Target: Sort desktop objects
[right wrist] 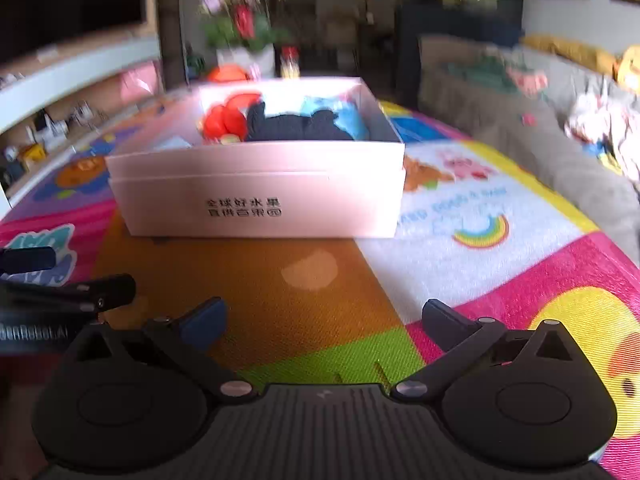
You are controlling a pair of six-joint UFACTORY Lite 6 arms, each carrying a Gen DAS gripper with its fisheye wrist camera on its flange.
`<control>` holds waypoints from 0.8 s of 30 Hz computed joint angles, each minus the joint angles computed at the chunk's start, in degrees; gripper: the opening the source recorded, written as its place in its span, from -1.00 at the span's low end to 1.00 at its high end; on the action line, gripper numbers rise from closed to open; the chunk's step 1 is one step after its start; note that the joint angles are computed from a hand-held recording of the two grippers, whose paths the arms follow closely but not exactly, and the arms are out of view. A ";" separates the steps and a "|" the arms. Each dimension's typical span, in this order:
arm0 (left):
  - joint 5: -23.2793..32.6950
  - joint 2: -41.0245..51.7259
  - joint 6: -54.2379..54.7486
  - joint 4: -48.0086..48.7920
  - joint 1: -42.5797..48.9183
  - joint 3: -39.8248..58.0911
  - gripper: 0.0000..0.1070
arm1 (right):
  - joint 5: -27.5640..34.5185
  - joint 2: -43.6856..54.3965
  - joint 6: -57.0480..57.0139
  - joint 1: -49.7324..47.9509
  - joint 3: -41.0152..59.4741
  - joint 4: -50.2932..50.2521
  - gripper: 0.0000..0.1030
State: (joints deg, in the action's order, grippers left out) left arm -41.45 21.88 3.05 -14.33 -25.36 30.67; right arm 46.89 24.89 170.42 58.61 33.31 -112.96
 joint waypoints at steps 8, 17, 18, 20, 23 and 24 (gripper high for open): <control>-0.26 -0.02 -0.08 -0.06 -0.12 -0.23 0.93 | -0.24 0.41 -0.30 -0.21 0.56 0.03 1.00; -0.25 0.00 -0.11 -0.01 -0.08 -0.21 0.93 | -0.30 0.44 -0.33 -0.36 0.64 -0.08 1.00; -0.30 -0.03 -0.13 0.00 -0.10 -0.30 0.93 | -0.30 0.35 -0.40 -0.33 0.57 -0.01 1.00; -0.23 0.01 -0.11 0.00 -0.07 -0.18 0.93 | -0.30 0.37 -0.39 -0.32 0.60 -0.01 1.00; -0.22 0.03 -0.11 0.02 -0.05 -0.16 0.93 | -0.31 0.37 -0.41 -0.32 0.61 0.01 1.00; -0.35 -0.03 -0.14 -0.01 -0.11 -0.34 0.93 | -0.30 0.42 -0.41 -0.32 0.65 0.01 1.00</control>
